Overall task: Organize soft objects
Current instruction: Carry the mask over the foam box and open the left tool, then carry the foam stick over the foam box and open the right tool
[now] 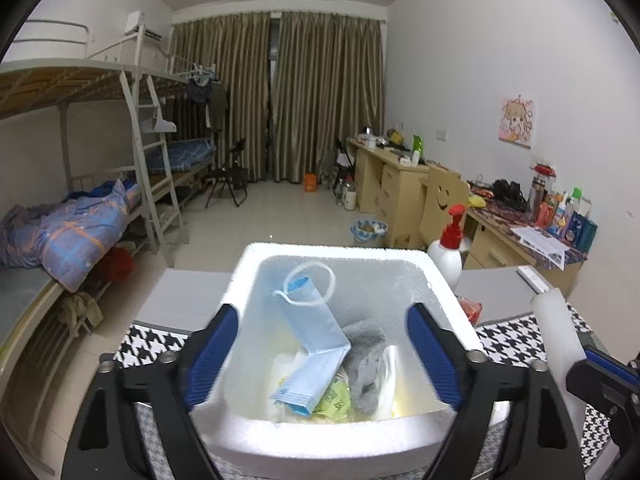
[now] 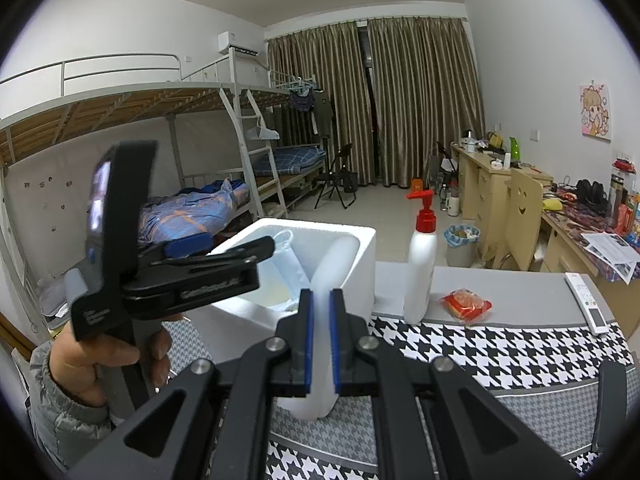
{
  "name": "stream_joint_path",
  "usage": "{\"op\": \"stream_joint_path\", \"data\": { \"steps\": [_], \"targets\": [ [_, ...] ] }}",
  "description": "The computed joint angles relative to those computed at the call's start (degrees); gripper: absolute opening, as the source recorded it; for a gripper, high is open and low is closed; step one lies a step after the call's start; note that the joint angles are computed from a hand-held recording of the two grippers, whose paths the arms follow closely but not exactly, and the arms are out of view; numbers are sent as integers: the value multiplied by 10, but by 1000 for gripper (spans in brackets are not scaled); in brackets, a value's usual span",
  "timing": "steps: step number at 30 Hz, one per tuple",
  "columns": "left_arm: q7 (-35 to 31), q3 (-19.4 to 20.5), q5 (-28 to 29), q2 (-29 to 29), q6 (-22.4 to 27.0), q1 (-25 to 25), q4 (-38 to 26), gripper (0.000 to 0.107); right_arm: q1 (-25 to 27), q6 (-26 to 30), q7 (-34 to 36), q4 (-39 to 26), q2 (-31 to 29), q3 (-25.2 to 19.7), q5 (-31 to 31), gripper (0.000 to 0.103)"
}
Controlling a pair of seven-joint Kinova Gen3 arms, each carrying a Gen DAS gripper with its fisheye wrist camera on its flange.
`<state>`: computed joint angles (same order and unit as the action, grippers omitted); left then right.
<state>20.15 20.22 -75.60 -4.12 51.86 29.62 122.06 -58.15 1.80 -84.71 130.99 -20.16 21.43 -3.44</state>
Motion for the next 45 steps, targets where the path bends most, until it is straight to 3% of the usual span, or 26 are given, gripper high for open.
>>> {"op": "stream_joint_path", "data": {
  "steps": [2,5,11,22,36,42,45],
  "targets": [
    [25,17,-16,1,39,9,6,99,-7,3,1,-5,3,6,1,10],
    [38,24,-20,-3,72,26,11,100,-14,3,5,-9,6,8,0,10],
    [55,33,-25,-17,98,39,28,102,-33,4,12,-14,8,21,-3,10],
    [76,55,-20,-47,118,45,61,102,-70,8,25,-33,21,52,-16,10],
    [114,82,2,-55,148,60,102,102,-50,17,48,-63,64,30,-46,10],
    [128,86,6,-55,156,68,114,102,-59,28,82,-77,75,43,-80,10],
    [131,87,11,-53,158,73,118,102,-43,32,97,-82,82,29,-99,10]
  ]
}}
